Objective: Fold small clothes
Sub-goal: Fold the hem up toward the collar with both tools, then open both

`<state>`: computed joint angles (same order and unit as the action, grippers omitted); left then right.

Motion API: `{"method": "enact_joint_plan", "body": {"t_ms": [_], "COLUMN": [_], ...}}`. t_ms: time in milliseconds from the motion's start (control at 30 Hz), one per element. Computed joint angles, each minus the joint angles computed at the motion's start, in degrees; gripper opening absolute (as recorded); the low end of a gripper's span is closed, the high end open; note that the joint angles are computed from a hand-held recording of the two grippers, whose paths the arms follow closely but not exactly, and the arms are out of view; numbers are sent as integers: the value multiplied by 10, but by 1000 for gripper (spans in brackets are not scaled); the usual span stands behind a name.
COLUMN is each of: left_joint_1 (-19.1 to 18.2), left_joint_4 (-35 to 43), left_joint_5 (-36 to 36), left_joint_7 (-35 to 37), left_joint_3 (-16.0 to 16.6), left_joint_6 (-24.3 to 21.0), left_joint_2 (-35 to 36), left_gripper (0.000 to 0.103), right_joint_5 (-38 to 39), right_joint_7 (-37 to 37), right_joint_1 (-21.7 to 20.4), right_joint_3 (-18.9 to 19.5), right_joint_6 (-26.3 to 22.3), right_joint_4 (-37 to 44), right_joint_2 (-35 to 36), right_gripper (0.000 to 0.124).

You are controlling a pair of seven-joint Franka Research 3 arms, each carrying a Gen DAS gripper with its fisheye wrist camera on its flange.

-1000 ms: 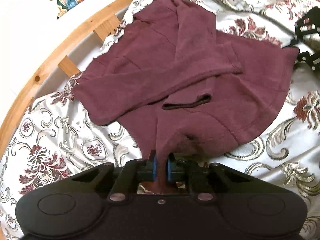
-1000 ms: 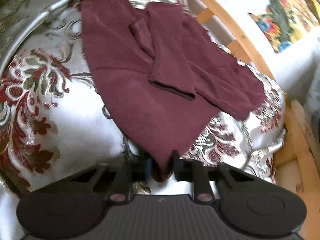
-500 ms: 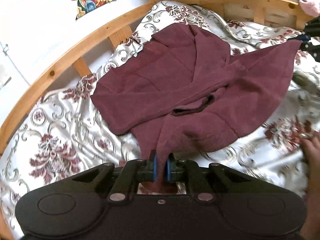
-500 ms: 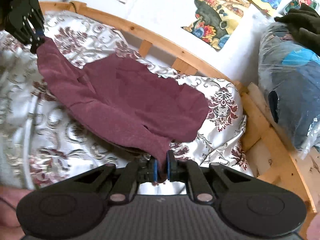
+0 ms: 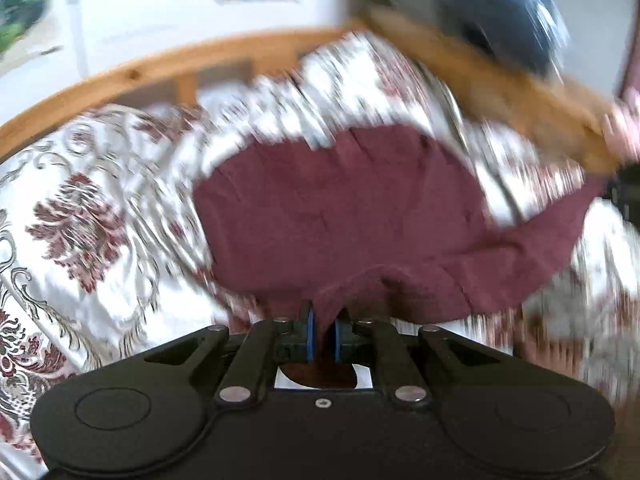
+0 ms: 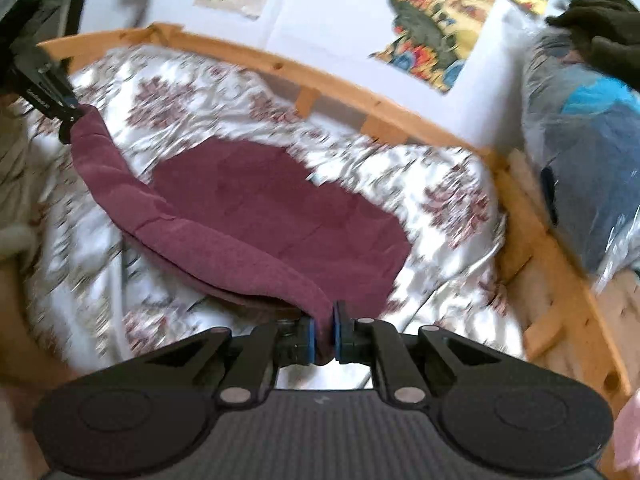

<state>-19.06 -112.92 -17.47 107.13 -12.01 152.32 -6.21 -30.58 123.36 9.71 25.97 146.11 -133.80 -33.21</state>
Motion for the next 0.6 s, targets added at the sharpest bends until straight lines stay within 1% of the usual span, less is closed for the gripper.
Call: {"method": "enact_joint_plan", "body": {"t_ms": [67,133,167,200,233,300,333,433,500,600], "left_joint_1": [1,3,4,5,1,-10,-13,-15,-19,-19], "left_joint_4": [1,23,45,73,103,156,182,273,347,446], "left_joint_5": [4,30,56,94,137,198,218,258,280,288], "left_joint_7": [-47,-107,-137,-174,-215,-271,-290,-327,-349,-365], "left_joint_3": [-9,-17,-19,-19,-14,-1,3,6,9,4], "left_joint_6": [81,143,159,165,170,183,185,162,131,86], "left_joint_2": [22,61,86,113,140,189,212,281,334,408], "left_gripper": [10,10,10,10,10,11,11,11,11,11], "right_joint_5": [-39,-75,-95,-110,-125,-157,-179,-231,-255,-277], "right_joint_7": [23,50,62,73,80,95,108,147,171,179], "right_joint_1": [-41,-67,-78,-86,-92,-100,-104,-104,-98,-79], "right_joint_3": [17,21,19,16,11,6,3,-13,-26,-48], "right_joint_6": [9,15,17,16,13,6,8,17,23,15], "right_joint_4": [30,58,75,93,114,153,171,217,244,284], "right_joint_2": [30,63,85,108,134,182,205,268,308,362], "right_gripper": [11,11,11,11,11,11,11,11,11,11]}}
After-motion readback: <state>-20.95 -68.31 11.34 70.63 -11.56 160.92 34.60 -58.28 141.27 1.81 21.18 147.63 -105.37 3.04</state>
